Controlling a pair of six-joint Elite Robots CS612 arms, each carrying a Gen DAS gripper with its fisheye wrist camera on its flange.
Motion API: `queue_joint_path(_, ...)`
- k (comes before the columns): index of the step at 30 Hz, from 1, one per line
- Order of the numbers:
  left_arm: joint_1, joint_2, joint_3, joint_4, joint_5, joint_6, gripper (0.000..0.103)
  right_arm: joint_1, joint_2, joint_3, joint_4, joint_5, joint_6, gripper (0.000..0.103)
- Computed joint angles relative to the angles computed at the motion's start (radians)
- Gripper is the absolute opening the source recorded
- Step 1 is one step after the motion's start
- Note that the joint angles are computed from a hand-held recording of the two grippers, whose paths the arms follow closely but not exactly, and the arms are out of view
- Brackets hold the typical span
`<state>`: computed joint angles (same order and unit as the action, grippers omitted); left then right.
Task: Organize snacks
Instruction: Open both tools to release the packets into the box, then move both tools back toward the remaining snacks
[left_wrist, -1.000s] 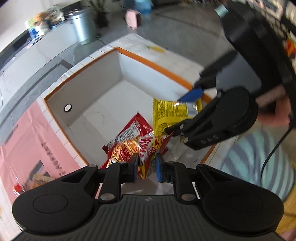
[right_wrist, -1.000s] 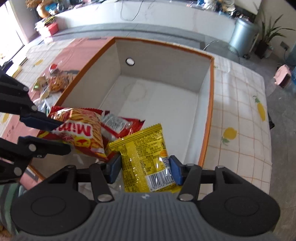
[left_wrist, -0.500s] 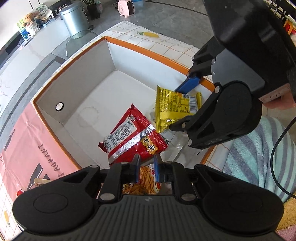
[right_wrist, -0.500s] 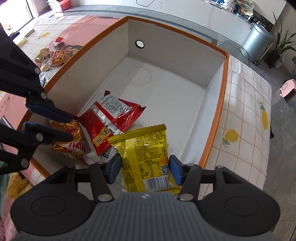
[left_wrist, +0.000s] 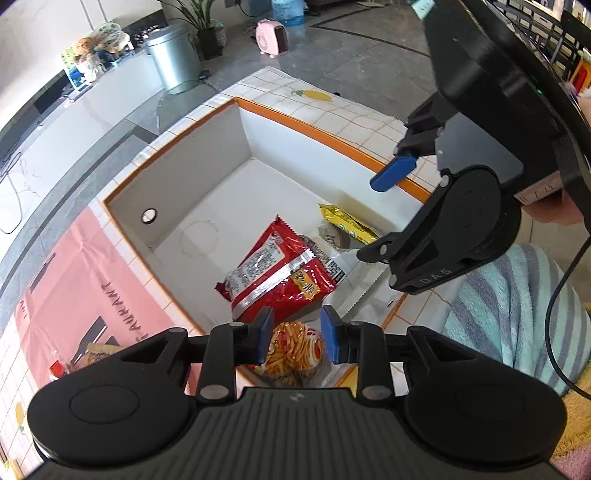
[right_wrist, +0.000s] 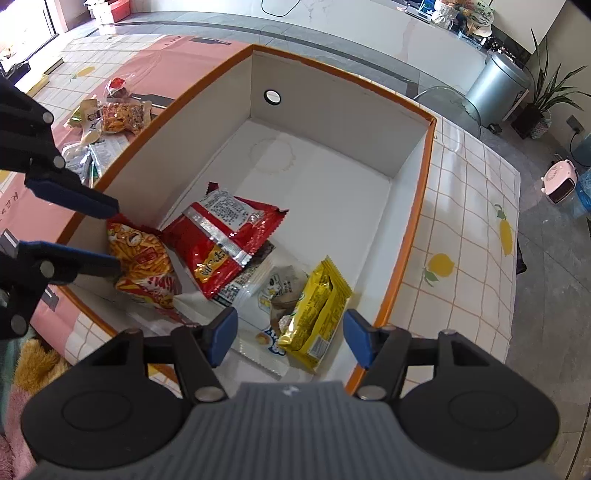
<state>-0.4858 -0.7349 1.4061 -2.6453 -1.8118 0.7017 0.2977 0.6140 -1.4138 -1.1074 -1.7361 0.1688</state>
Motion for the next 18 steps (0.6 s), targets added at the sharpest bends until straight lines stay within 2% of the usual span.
queue_joint_path(5, 0.015, -0.023, 0.034, -0.055, -0.005, -0.042, 0.04, 0.019, -0.013, -0.004, -0.011, -0.016, 0.005, 0.061)
queue_joint_path(11, 0.046, -0.056, 0.105, -0.179, -0.018, -0.149, 0.041, 0.054, -0.013, -0.021, -0.062, -0.029, 0.049, 0.061)
queue_joint_path(18, 0.084, -0.075, 0.189, -0.352, 0.001, -0.285, 0.044, 0.112, 0.015, -0.02, -0.209, -0.07, 0.145, 0.061)
